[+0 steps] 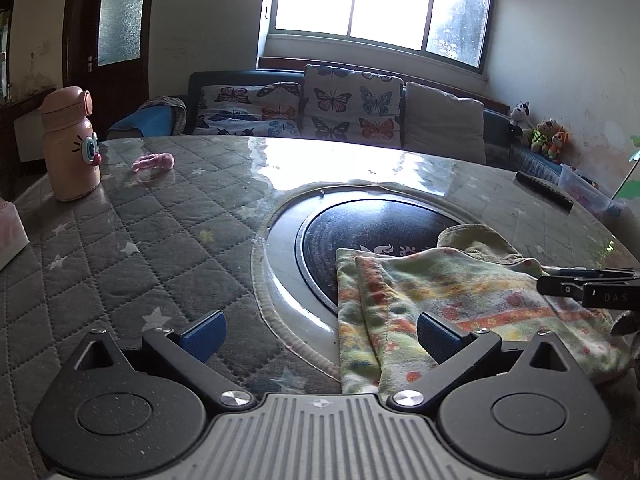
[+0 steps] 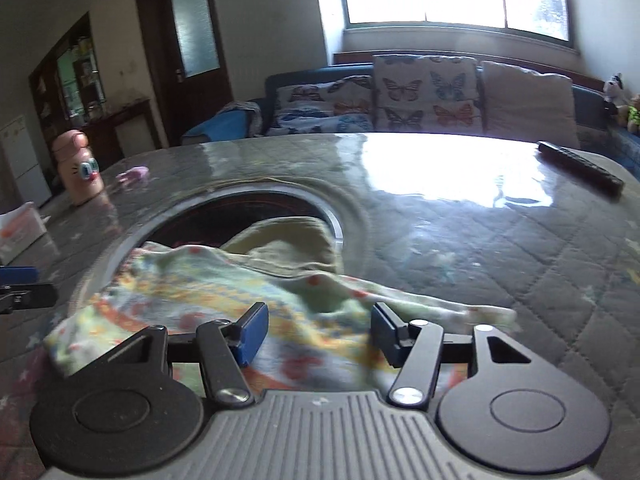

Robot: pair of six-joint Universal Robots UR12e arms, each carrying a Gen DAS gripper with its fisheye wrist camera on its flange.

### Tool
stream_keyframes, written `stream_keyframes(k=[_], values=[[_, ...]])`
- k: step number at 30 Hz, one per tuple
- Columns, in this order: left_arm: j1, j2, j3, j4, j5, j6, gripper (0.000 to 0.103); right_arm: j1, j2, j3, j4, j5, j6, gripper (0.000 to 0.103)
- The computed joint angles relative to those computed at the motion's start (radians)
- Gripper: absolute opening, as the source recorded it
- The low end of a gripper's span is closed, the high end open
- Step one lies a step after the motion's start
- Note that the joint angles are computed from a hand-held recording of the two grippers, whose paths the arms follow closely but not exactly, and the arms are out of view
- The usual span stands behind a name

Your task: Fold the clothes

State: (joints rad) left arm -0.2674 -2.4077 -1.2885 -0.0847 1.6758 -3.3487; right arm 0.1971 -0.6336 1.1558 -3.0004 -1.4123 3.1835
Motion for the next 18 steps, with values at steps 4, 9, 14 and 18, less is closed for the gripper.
stream_keyframes(k=[4,9,14,18], values=[[0.0,-0.004,0.006,-0.005,0.001,0.005,0.103,-0.004,-0.004,0.008,-0.02,-0.036,0.033,0.048],[-0.001,-0.007,0.014,-0.009,-0.001,0.01,0.103,0.018,0.021,-0.045,-0.014,-0.071,-0.015,0.04],[-0.001,-0.006,0.012,-0.006,-0.001,0.023,0.103,0.027,0.051,-0.099,0.035,-0.13,-0.009,0.032],[0.001,-0.006,0.012,-0.005,0.004,0.025,0.103,0.016,0.037,-0.073,0.022,-0.119,0.043,0.032]])
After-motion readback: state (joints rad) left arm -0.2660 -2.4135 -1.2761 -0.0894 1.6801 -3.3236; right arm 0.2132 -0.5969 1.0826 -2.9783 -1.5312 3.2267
